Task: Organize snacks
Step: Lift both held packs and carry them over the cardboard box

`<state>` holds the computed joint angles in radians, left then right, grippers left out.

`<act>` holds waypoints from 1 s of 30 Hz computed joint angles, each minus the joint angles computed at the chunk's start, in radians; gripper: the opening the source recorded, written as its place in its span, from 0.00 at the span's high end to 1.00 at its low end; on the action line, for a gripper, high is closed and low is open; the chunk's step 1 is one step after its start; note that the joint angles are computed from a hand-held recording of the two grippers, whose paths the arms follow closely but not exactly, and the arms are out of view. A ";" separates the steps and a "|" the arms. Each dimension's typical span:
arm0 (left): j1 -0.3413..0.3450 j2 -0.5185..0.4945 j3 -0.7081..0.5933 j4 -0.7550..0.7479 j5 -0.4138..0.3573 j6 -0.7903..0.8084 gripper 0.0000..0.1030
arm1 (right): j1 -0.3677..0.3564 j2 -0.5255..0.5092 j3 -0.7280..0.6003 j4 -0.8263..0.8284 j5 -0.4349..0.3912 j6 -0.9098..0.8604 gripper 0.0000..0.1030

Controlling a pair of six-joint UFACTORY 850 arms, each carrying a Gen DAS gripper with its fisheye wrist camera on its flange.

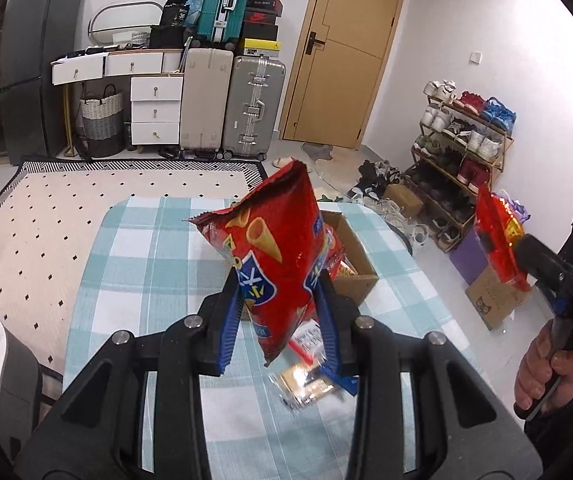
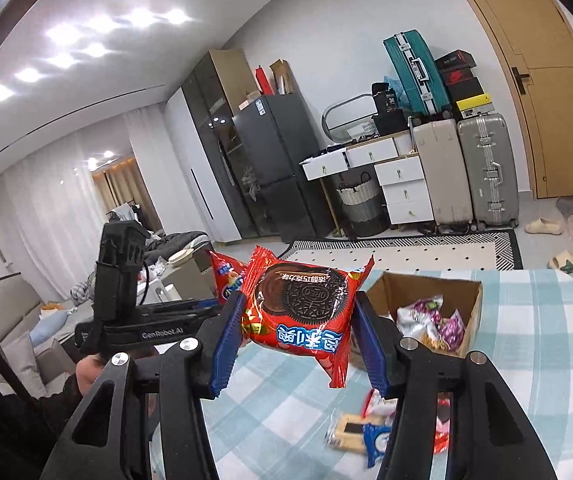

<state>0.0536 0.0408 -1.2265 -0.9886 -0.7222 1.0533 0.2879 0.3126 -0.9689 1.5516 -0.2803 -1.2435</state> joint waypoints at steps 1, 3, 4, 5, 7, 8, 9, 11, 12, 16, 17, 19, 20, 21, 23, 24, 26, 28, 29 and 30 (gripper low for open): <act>-0.009 -0.012 -0.019 0.013 0.002 -0.008 0.69 | -0.007 -0.013 -0.015 -0.025 -0.005 0.022 0.48; -0.036 -0.033 -0.051 0.039 0.017 -0.034 0.69 | -0.022 -0.045 -0.053 -0.088 -0.016 0.076 0.48; -0.046 -0.043 -0.064 0.042 0.027 -0.041 0.69 | -0.028 -0.059 -0.071 -0.110 -0.021 0.093 0.48; -0.059 -0.052 -0.081 0.058 0.040 -0.054 0.69 | -0.034 -0.073 -0.088 -0.129 -0.025 0.106 0.48; -0.082 -0.080 -0.125 0.086 0.042 -0.081 0.69 | -0.048 -0.105 -0.128 -0.165 -0.037 0.135 0.48; -0.097 -0.103 -0.161 0.105 0.037 -0.110 0.69 | -0.055 -0.118 -0.145 -0.170 -0.045 0.142 0.48; -0.104 -0.123 -0.190 0.118 0.025 -0.130 0.69 | -0.066 -0.133 -0.166 -0.160 -0.061 0.139 0.48; -0.117 -0.158 -0.246 0.137 0.013 -0.163 0.69 | -0.087 -0.162 -0.200 -0.138 -0.085 0.127 0.48; -0.127 -0.175 -0.274 0.157 0.016 -0.179 0.69 | -0.102 -0.184 -0.229 -0.137 -0.100 0.133 0.48; -0.158 -0.258 -0.403 0.217 0.001 -0.268 0.69 | -0.140 -0.246 -0.300 -0.146 -0.133 0.167 0.48; -0.162 -0.281 -0.435 0.226 -0.008 -0.284 0.69 | -0.148 -0.266 -0.324 -0.174 -0.140 0.195 0.48; -0.168 -0.335 -0.506 0.228 -0.045 -0.303 0.69 | -0.156 -0.301 -0.364 -0.245 -0.142 0.258 0.48; -0.173 -0.361 -0.542 0.236 -0.056 -0.315 0.69 | -0.160 -0.320 -0.385 -0.281 -0.143 0.289 0.48; -0.178 -0.392 -0.582 0.251 -0.062 -0.331 0.69 | -0.163 -0.341 -0.405 -0.310 -0.143 0.314 0.48; -0.192 -0.443 -0.642 0.288 -0.067 -0.363 0.69 | -0.171 -0.376 -0.434 -0.350 -0.153 0.347 0.48; -0.198 -0.467 -0.669 0.307 -0.077 -0.376 0.69 | -0.175 -0.397 -0.450 -0.371 -0.157 0.365 0.48; -0.209 -0.532 -0.733 0.343 -0.105 -0.396 0.69 | -0.180 -0.440 -0.480 -0.403 -0.167 0.398 0.48; -0.220 -0.581 -0.779 0.368 -0.129 -0.413 0.69 | -0.189 -0.470 -0.488 -0.412 -0.169 0.415 0.48; -0.226 -0.601 -0.791 0.384 -0.134 -0.416 0.69 | -0.196 -0.487 -0.492 -0.406 -0.178 0.412 0.48; -0.230 -0.618 -0.796 0.395 -0.140 -0.414 0.69 | -0.201 -0.505 -0.493 -0.402 -0.181 0.411 0.48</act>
<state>-0.1766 -0.5769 -2.0226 -0.5936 -0.8627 0.6393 0.0871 -0.1921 -1.4623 1.1498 -0.4615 -0.8325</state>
